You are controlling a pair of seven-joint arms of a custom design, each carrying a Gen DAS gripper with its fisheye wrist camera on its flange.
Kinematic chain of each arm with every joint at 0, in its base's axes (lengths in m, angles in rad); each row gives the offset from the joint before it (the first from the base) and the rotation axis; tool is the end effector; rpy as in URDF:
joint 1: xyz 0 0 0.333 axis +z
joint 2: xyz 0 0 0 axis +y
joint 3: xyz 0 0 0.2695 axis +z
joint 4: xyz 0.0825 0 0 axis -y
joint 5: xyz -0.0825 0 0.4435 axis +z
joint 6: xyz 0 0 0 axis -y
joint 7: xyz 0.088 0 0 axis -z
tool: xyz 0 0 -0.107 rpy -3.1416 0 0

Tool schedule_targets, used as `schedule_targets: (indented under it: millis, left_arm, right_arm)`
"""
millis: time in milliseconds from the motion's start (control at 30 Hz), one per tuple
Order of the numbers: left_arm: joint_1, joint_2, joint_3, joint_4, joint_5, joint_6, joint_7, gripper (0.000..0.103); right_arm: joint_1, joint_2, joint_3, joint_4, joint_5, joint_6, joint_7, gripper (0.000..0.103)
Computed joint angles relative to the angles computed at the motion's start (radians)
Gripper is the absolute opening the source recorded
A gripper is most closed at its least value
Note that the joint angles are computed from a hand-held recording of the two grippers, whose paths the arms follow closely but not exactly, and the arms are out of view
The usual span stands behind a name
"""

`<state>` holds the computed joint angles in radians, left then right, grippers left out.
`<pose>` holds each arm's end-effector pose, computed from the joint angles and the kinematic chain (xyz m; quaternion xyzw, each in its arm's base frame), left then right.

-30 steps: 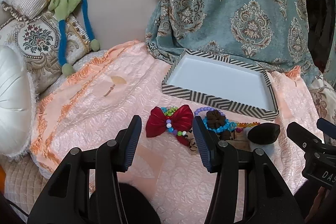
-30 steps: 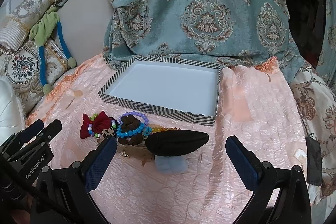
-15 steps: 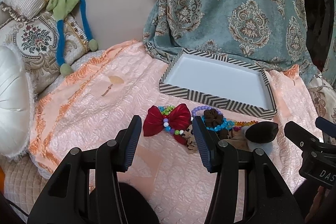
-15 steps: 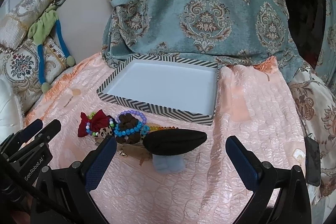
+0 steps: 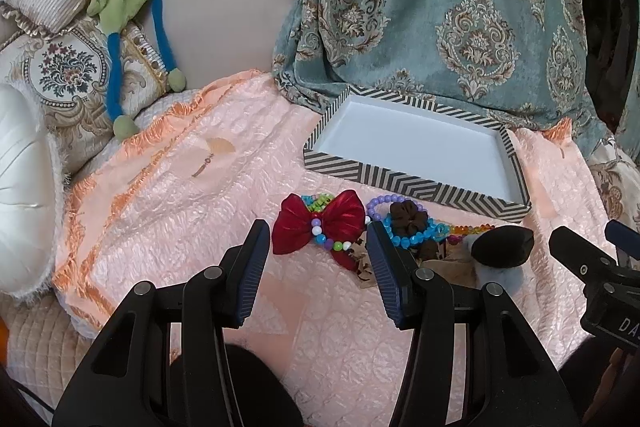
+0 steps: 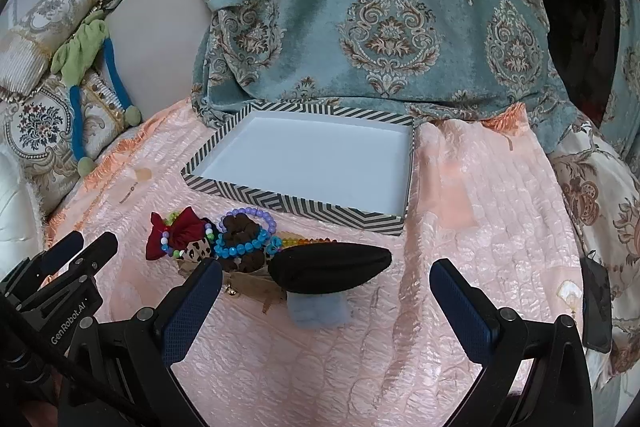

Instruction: Organize jewelry

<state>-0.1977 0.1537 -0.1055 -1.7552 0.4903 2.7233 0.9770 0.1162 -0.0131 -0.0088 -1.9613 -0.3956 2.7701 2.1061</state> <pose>0.6689 -0.2237 0.5047 -0.6194 0.6619 -0.3074 0.2894 0.6531 0.0871 0.5053 -0.6034 0.6807 -0.2992 0.2883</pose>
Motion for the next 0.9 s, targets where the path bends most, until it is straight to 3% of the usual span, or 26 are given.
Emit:
schedule_targets:
  millis: [900]
  left_arm:
    - [-0.002, 0.020, 0.006, 0.007, -0.011, -0.014, 0.008, 0.050]
  right_arm:
    - [0.002, 0.019, -0.001, 0.006, 0.058, -0.010, -0.061, 0.103]
